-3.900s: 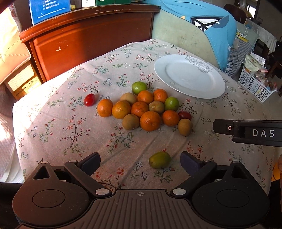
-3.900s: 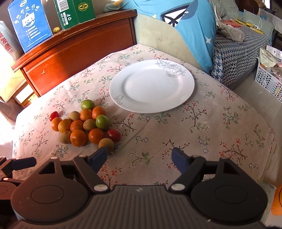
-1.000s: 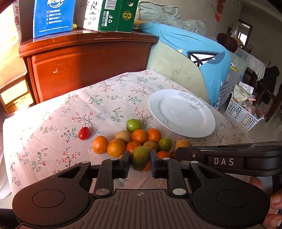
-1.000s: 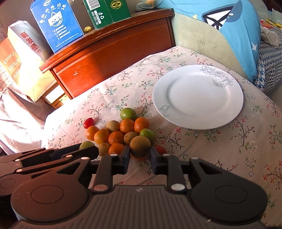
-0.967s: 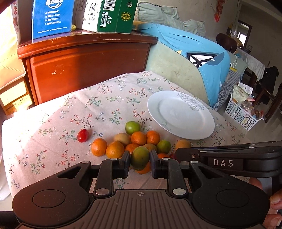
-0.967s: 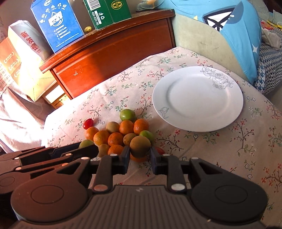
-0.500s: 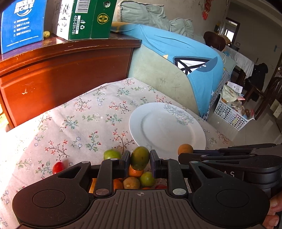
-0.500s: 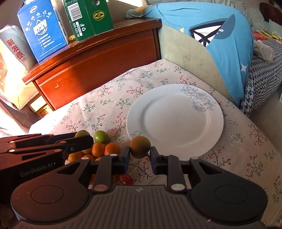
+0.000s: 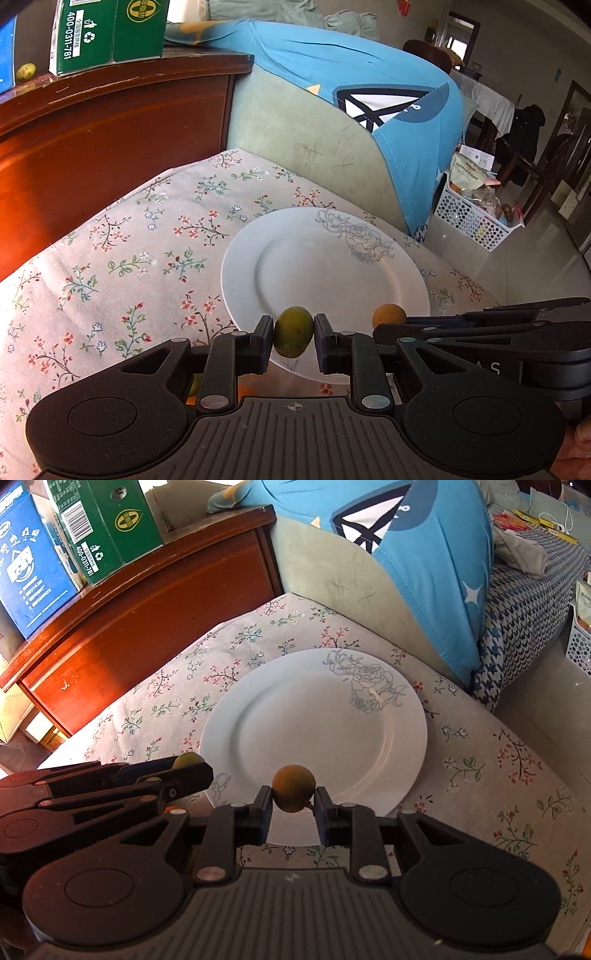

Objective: Organize fruits
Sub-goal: 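Carry both fruits over the white plate and open both tools to release, then withdraw both open tools from the plate back toward the fruit cluster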

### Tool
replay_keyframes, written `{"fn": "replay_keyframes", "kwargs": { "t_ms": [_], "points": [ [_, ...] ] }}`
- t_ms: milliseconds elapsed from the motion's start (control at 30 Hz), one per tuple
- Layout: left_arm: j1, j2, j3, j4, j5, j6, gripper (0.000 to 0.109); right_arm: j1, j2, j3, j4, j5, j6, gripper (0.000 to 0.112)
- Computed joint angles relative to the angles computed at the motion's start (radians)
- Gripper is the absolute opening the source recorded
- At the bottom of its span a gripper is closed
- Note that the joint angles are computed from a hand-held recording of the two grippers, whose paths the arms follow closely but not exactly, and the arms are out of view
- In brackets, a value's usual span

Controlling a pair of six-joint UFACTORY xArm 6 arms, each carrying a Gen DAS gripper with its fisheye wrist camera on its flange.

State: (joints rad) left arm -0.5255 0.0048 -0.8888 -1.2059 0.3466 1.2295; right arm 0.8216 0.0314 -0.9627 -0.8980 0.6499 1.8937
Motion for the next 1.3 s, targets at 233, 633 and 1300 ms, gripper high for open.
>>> {"fn": "replay_keyframes", "kwargs": {
  "t_ms": [233, 633, 1300],
  "points": [
    [-0.007, 0.068, -0.052, 0.043, 0.003, -0.040, 0.021, -0.016, 0.030, -0.012, 0.036, -0.016, -0.019, 0.024],
    [-0.011, 0.093, -0.080, 0.110, -0.001, -0.109, 0.025, -0.025, 0.039, -0.015, 0.037, -0.008, 0.031, 0.029],
    [0.074, -0.027, -0.005, 0.243, -0.055, -0.293, 0.078, 0.020, 0.021, -0.037, -0.088, 0.037, 0.123, 0.069]
  ]
}}
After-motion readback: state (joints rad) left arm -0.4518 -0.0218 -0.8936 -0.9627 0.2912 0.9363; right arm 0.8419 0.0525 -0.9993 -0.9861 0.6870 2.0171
